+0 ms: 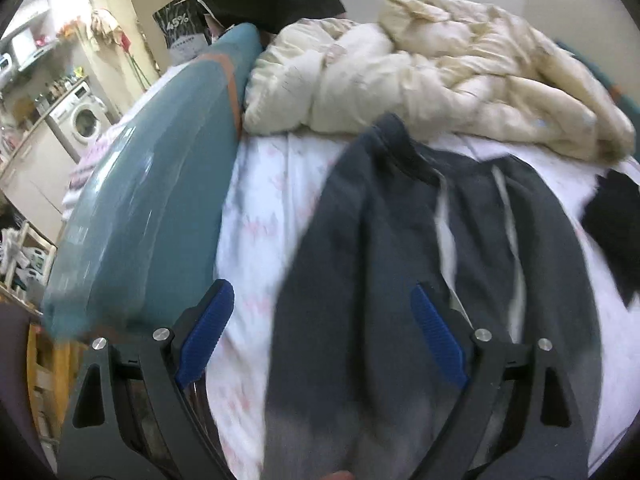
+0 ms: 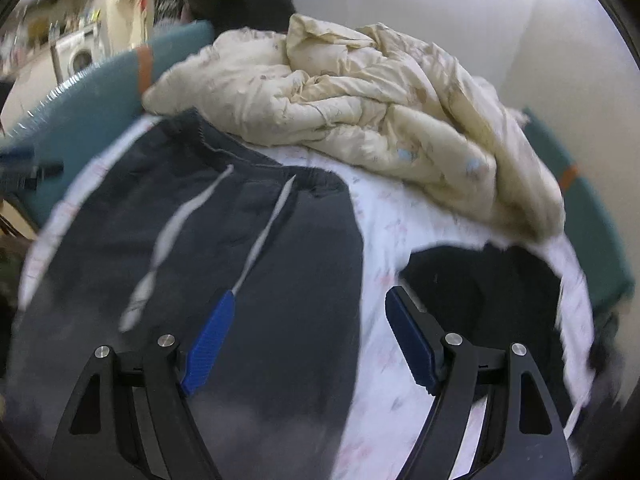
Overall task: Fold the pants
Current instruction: 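Smooth the laid-out sweatpants legs with both open grippers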
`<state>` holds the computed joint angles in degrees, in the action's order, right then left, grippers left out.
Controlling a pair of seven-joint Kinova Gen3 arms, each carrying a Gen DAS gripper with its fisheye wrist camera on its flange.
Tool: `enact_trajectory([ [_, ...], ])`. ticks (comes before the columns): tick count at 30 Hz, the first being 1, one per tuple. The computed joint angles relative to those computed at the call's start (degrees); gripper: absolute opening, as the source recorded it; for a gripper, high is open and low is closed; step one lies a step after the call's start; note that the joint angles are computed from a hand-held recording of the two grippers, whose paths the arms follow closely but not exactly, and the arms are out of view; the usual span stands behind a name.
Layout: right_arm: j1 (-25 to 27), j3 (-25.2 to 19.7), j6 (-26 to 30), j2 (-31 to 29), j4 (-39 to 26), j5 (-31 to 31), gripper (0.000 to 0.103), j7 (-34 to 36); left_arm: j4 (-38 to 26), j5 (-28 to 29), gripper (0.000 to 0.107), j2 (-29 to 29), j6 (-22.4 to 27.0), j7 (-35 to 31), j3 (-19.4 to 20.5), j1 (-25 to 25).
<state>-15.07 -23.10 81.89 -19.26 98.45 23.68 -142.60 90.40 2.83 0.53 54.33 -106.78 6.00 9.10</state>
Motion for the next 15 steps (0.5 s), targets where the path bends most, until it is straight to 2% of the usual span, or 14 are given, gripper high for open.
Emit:
enact_trajectory([
  [3, -0.1, -3.4, 3.5, -3.4, -1.0, -3.1, 0.080, -3.9, 4.6, 6.4, 0.088, -7.3, 5.2, -7.0, -6.9, 2.1],
  [7, 2.5, -8.9, 6.6, -10.2, -2.3, -10.0, 0.080, -9.5, 9.1, 10.6, 0.088, -15.9, 13.7, -16.3, -16.8, 5.1],
  [11, 5.1, -14.9, 7.7, -16.9, -3.0, -19.2, 0.080, -16.4, 13.5, 8.3, 0.088, -24.5, 21.3, -25.6, -24.0, 4.1],
  [15, 8.6, -21.8, 6.0, -21.7, -2.5, -28.0, 0.080, -22.3, 17.4, 4.1, 0.088, -29.9, 24.2, -34.8, -28.5, -3.3],
])
